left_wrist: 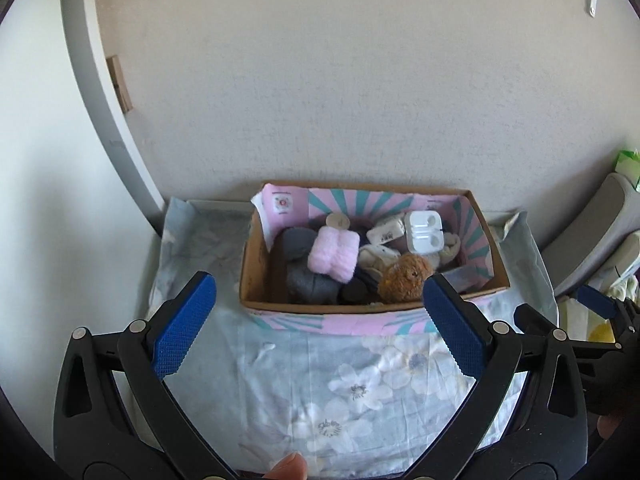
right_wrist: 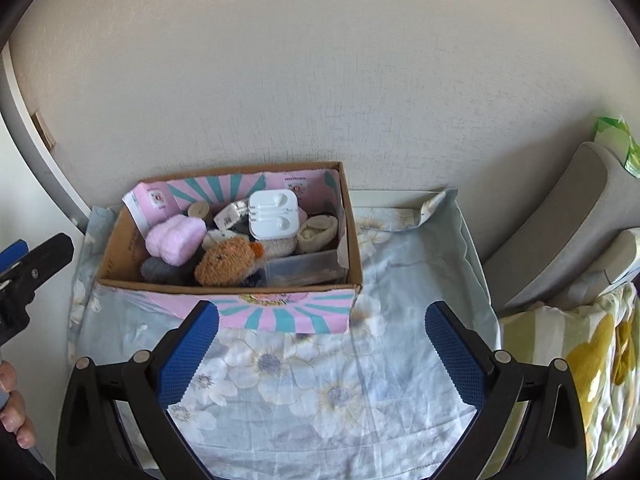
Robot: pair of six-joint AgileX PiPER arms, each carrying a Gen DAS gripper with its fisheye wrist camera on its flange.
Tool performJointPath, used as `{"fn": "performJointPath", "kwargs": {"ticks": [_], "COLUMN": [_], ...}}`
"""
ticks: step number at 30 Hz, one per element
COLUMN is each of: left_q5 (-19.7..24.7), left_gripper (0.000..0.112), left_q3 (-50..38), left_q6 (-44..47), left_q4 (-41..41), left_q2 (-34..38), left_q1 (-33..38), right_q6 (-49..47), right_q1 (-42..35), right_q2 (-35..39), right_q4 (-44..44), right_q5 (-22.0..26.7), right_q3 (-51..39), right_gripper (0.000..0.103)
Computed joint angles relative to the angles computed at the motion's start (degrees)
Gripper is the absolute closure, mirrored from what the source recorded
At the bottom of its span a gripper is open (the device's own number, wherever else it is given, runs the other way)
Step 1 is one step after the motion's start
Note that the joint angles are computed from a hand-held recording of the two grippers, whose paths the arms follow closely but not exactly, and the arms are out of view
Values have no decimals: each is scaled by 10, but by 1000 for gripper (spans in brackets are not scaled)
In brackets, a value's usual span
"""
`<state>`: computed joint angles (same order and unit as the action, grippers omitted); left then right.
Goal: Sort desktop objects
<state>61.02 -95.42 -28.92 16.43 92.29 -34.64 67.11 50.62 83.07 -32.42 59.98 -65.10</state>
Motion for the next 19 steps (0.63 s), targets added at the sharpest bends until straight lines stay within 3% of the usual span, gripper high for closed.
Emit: {"fn": "performJointPath", "kwargs": {"ticks": [9,19], "left_q5": [25,20], "left_gripper": [10,10], "left_q3": [-16,-7], "left_q6": [3,5], "left_q4": [-5,-9], "left_q2": [15,14], "left_q1": [-12,-11], "right_q6": [-5,-11], "right_q1": [-4,-12], "right_q2": [6,3], "right_q4": [1,7], "right_q5": [0,-8], "right_q3": [-2,7], "right_gripper": [1,1]}}
